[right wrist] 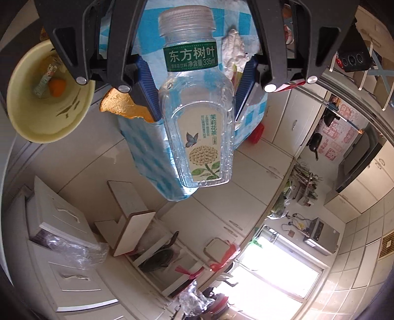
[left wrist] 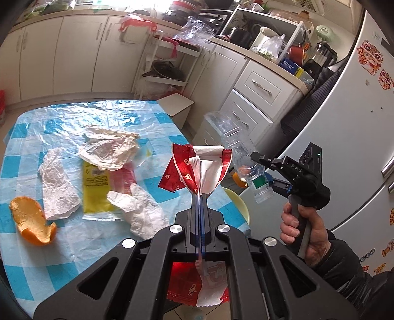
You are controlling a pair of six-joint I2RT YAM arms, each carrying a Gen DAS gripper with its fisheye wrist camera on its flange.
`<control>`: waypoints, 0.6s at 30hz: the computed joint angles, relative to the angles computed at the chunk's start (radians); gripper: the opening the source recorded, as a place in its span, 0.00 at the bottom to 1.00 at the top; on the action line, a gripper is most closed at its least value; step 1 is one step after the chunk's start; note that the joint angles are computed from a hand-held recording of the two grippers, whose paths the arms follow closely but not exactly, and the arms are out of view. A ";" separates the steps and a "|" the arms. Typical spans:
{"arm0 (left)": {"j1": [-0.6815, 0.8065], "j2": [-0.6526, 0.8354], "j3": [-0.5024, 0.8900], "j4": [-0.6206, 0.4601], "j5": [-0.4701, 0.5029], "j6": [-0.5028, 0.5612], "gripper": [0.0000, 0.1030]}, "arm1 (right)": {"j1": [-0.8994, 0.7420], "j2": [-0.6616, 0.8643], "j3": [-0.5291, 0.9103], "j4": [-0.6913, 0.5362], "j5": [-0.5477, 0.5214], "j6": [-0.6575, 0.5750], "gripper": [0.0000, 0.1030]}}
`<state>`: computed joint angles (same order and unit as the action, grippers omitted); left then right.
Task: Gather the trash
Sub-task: 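Grasp the water bottle with the right tool while the left carries the wrapper toward the bin, then open both tools over the yellow bin to drop wrapper and bottle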
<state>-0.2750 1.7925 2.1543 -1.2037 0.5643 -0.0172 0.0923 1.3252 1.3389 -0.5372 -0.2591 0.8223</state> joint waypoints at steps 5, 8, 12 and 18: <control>-0.080 0.048 0.063 0.002 -0.005 -0.033 0.01 | -0.069 -0.033 -0.045 -0.102 0.038 0.014 0.56; -0.129 0.075 0.099 0.007 -0.006 -0.056 0.01 | -0.100 -0.038 -0.067 -0.166 0.055 0.028 0.56; -0.197 0.119 0.150 0.012 -0.011 -0.084 0.01 | -0.137 -0.029 -0.092 -0.228 0.063 0.045 0.57; -0.305 0.246 0.279 -0.005 -0.035 -0.129 0.01 | -0.192 -0.004 -0.122 -0.294 0.115 0.084 0.61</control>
